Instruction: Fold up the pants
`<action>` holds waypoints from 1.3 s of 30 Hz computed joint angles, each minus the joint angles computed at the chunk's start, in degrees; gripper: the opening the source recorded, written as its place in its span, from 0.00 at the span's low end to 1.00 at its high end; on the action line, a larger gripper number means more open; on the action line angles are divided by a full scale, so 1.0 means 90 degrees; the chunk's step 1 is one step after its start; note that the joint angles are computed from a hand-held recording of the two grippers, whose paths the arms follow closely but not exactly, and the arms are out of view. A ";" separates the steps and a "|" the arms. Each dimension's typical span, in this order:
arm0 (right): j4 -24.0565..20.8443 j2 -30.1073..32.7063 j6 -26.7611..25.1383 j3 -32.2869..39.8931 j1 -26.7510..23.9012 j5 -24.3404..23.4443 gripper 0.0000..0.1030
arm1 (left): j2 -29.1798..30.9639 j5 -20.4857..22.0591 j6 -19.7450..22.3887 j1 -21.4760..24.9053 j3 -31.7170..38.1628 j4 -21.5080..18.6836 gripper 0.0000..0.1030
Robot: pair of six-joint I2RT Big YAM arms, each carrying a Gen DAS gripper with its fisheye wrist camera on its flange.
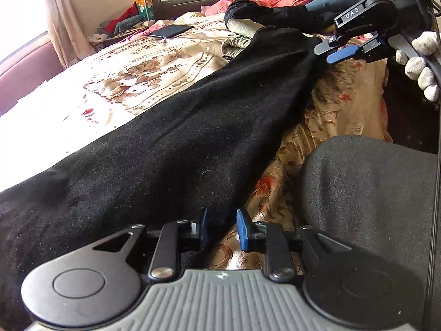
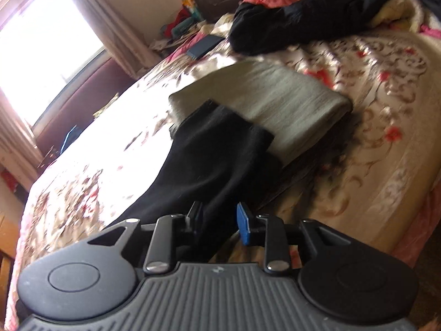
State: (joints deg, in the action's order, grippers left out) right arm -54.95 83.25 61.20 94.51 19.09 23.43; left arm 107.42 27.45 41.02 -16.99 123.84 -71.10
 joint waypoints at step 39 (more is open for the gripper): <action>0.0331 0.2045 -0.3986 0.1730 -0.0513 -0.5542 0.36 | 0.1186 0.0119 -0.0210 0.0028 0.2158 -0.1362 0.48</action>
